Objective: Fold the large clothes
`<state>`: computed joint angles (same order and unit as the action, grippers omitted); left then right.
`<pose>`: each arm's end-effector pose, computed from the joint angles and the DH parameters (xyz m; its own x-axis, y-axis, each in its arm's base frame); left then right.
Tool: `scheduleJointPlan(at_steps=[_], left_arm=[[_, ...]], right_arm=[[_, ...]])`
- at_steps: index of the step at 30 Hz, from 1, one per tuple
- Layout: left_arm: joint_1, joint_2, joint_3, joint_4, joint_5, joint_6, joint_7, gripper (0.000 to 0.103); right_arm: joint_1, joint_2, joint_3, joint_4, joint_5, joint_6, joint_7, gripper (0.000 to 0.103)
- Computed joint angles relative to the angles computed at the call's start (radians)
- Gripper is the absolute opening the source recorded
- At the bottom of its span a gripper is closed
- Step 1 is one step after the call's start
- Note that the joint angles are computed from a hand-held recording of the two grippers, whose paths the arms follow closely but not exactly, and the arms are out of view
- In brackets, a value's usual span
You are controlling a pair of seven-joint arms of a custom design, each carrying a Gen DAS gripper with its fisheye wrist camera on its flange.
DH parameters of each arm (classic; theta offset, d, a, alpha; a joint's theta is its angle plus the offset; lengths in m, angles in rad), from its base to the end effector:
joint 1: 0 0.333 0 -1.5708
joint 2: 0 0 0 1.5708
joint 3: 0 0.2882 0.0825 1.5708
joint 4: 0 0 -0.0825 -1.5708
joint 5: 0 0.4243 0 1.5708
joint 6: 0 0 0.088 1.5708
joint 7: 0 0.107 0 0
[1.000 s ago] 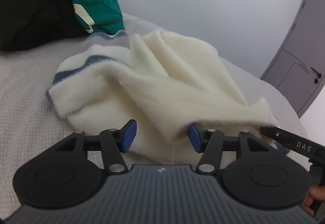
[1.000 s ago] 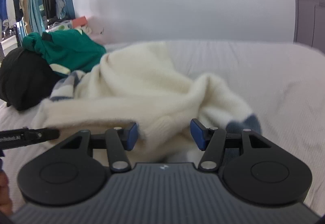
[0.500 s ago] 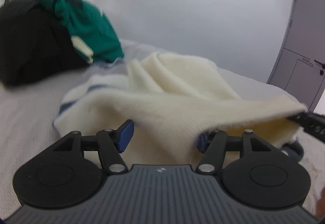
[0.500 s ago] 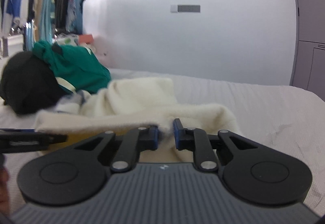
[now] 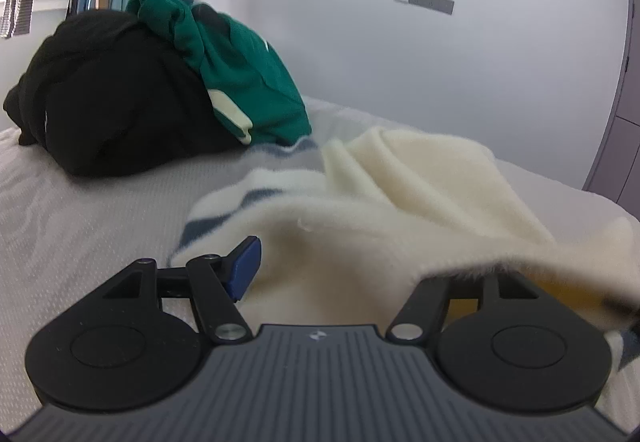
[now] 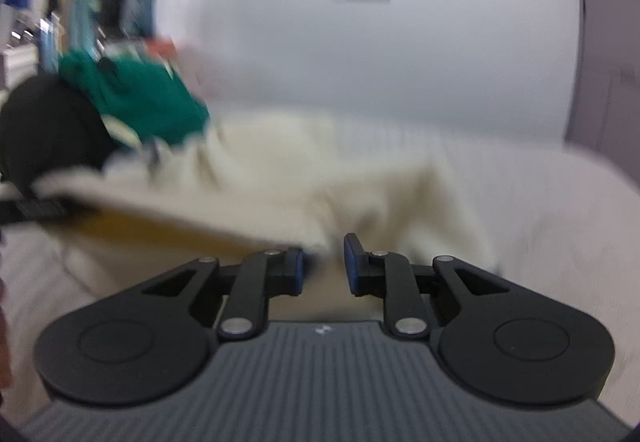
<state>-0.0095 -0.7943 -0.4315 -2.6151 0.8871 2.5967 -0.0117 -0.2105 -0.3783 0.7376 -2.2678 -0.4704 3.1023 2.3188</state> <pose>0.3846 -0.2044 0.5132 0.3901 -0.9067 0.1603 -0.3321 -0.3009 -0.8940 0.4415 0.3424 0.5466 0.3491 -0.9371 0.0062 -0.3854 -0.1496 -0.9106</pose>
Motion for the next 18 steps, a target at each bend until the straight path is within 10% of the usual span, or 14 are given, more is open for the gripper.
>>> scheduleJointPlan(at_steps=[5,14,18], left_arm=[[-0.02,0.0,0.0,0.009,0.002,-0.015,0.033,0.071],[-0.04,-0.13,-0.015,-0.03,-0.034,0.033,-0.018,0.071],[-0.053,-0.219,-0.049,-0.029,-0.044,0.004,-0.018,0.071]], right_arm=[[0.205,0.116,-0.187,0.038,0.126,-0.129,-0.045,0.033],[-0.221,-0.242,0.099,-0.047,-0.126,0.104,0.436,0.033],[-0.244,-0.375,0.083,-0.073,-0.074,0.154,0.418,0.033]])
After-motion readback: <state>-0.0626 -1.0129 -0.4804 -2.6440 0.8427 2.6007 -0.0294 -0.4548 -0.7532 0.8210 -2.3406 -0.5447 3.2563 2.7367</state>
